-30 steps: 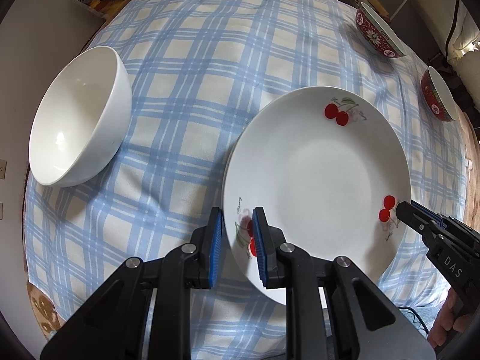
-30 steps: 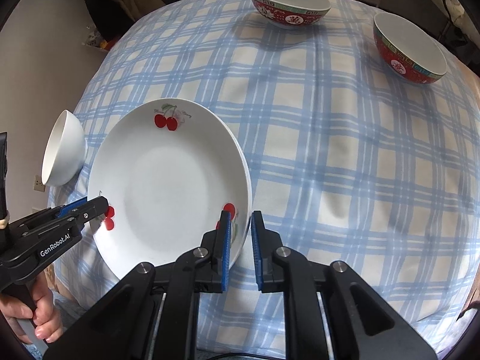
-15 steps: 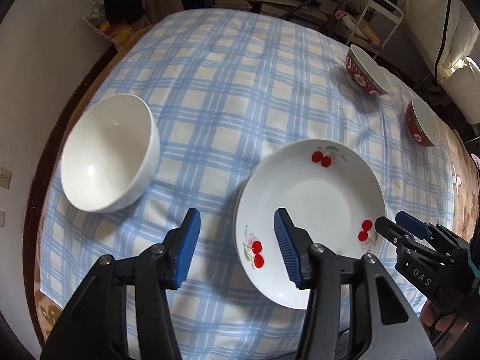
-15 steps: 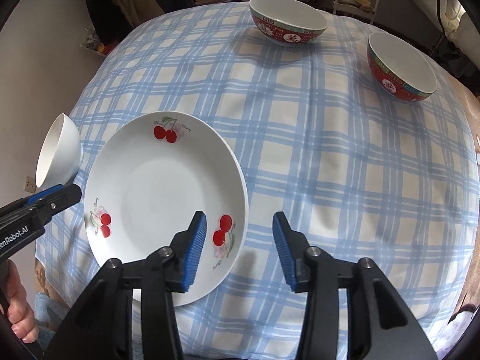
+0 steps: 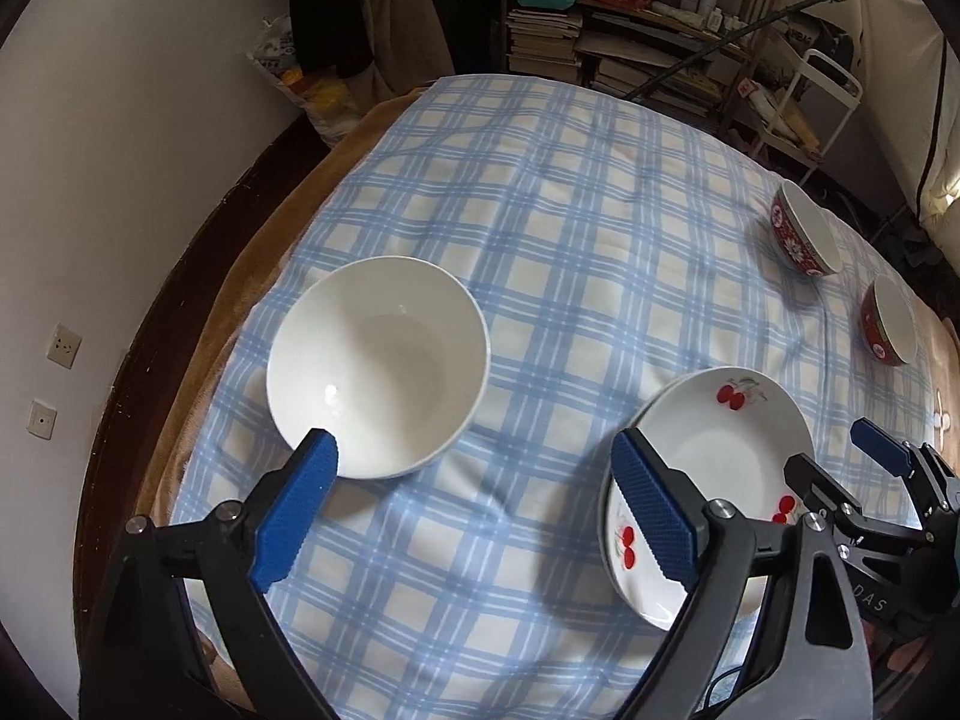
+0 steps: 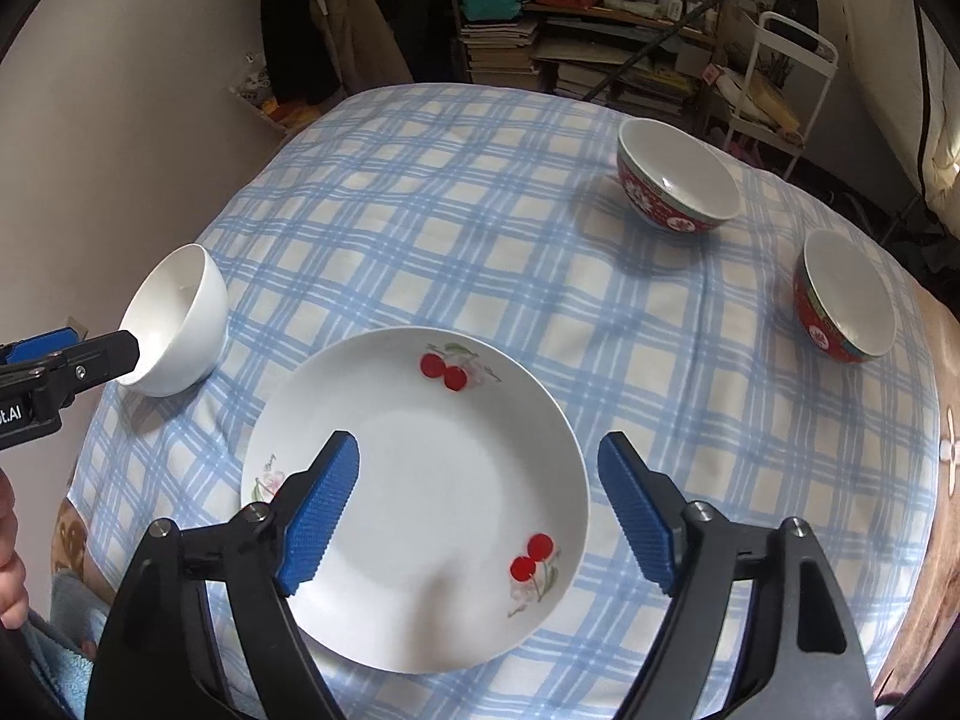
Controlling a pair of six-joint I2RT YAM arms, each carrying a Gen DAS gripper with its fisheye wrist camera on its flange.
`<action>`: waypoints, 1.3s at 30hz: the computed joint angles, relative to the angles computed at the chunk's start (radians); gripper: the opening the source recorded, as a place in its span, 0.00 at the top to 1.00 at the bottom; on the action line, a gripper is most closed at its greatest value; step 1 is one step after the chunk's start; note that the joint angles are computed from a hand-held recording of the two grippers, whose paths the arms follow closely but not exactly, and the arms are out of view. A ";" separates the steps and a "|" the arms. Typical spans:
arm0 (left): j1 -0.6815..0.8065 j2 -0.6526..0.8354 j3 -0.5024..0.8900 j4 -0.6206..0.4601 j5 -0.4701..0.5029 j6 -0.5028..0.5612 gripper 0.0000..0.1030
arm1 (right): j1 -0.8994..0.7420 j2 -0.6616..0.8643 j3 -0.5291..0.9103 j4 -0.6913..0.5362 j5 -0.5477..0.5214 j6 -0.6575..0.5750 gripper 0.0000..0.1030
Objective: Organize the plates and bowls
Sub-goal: 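Move both open grippers to the rim of the plain white bowl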
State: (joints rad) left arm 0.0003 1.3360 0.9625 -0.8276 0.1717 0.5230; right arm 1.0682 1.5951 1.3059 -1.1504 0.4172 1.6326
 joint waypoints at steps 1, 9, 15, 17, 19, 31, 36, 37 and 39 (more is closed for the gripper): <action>0.011 0.015 0.013 0.004 0.001 0.001 0.11 | -0.012 0.010 0.012 0.011 0.003 -0.025 0.12; 0.096 0.151 0.105 0.027 -0.014 0.013 0.11 | -0.098 0.090 0.092 0.091 -0.009 -0.181 0.11; 0.143 0.268 0.201 0.042 -0.031 0.040 0.11 | -0.161 0.165 0.186 0.124 -0.032 -0.286 0.11; 0.153 0.299 0.218 0.056 -0.029 0.061 0.11 | -0.180 0.196 0.223 0.138 -0.044 -0.322 0.11; 0.166 0.333 0.235 0.069 -0.031 0.064 0.11 | -0.197 0.234 0.271 0.143 -0.051 -0.358 0.11; 0.225 0.547 0.342 0.060 -0.033 0.018 0.11 | -0.234 0.426 0.501 0.139 -0.076 -0.462 0.11; 0.225 0.587 0.360 0.055 -0.030 0.009 0.11 | -0.237 0.470 0.539 0.146 -0.094 -0.468 0.11; 0.225 0.596 0.366 0.053 -0.027 0.006 0.11 | -0.238 0.478 0.546 0.146 -0.097 -0.468 0.11; 0.226 0.611 0.379 0.044 -0.021 -0.005 0.11 | -0.240 0.489 0.554 0.152 -0.105 -0.467 0.11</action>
State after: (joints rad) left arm 0.2267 1.9469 1.3419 -0.7839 0.1511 0.5185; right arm 0.8281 2.0842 1.8601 -0.9981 0.3122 1.1656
